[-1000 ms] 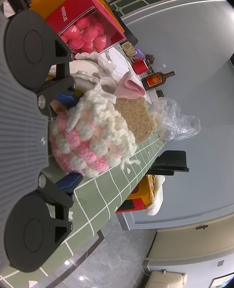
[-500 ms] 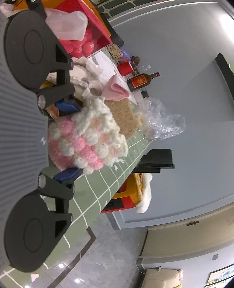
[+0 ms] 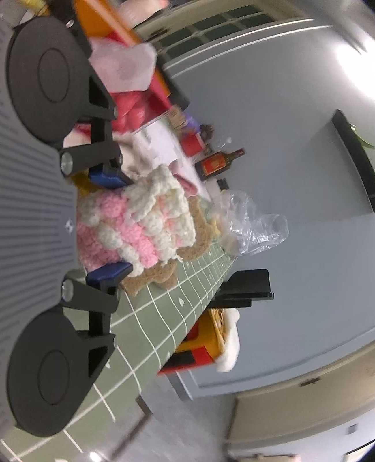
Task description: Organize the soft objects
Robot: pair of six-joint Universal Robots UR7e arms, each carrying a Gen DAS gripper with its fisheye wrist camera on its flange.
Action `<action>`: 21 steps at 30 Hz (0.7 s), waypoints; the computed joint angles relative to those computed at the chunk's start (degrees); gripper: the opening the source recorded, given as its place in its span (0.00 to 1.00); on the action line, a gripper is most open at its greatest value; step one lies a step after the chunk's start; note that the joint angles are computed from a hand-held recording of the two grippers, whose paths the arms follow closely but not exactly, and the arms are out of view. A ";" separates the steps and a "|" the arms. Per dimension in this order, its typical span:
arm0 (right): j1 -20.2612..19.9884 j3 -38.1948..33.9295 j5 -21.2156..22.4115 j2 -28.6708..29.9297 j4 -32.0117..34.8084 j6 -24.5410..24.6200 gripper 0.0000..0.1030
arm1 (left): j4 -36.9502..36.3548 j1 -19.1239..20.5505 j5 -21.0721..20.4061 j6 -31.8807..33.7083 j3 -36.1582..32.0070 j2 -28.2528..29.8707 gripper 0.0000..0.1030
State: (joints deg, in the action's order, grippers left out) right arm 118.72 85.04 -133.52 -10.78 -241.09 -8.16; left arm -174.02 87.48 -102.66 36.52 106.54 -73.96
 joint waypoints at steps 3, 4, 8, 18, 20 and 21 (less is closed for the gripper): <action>-0.67 1.70 3.11 -0.65 -2.08 2.76 0.51 | -0.93 -0.18 0.26 0.39 0.35 -0.05 0.01; -1.01 2.54 4.73 -0.98 -2.67 3.94 0.51 | -1.53 -0.19 0.28 0.33 0.44 0.03 0.01; -1.32 2.98 8.14 -1.05 -3.19 4.41 0.51 | -5.98 -0.07 0.12 -0.84 1.43 0.21 0.01; -1.97 4.37 12.91 -1.60 -4.18 4.78 0.51 | -13.82 0.13 -2.30 -5.05 3.13 0.20 0.01; -2.09 4.48 15.93 -1.48 -5.16 3.27 0.50 | -18.04 -0.94 -0.04 -5.38 4.75 -0.11 0.01; -2.15 4.55 17.43 -1.43 -5.64 2.58 0.50 | -19.72 -1.79 2.03 -5.59 5.69 -0.47 0.01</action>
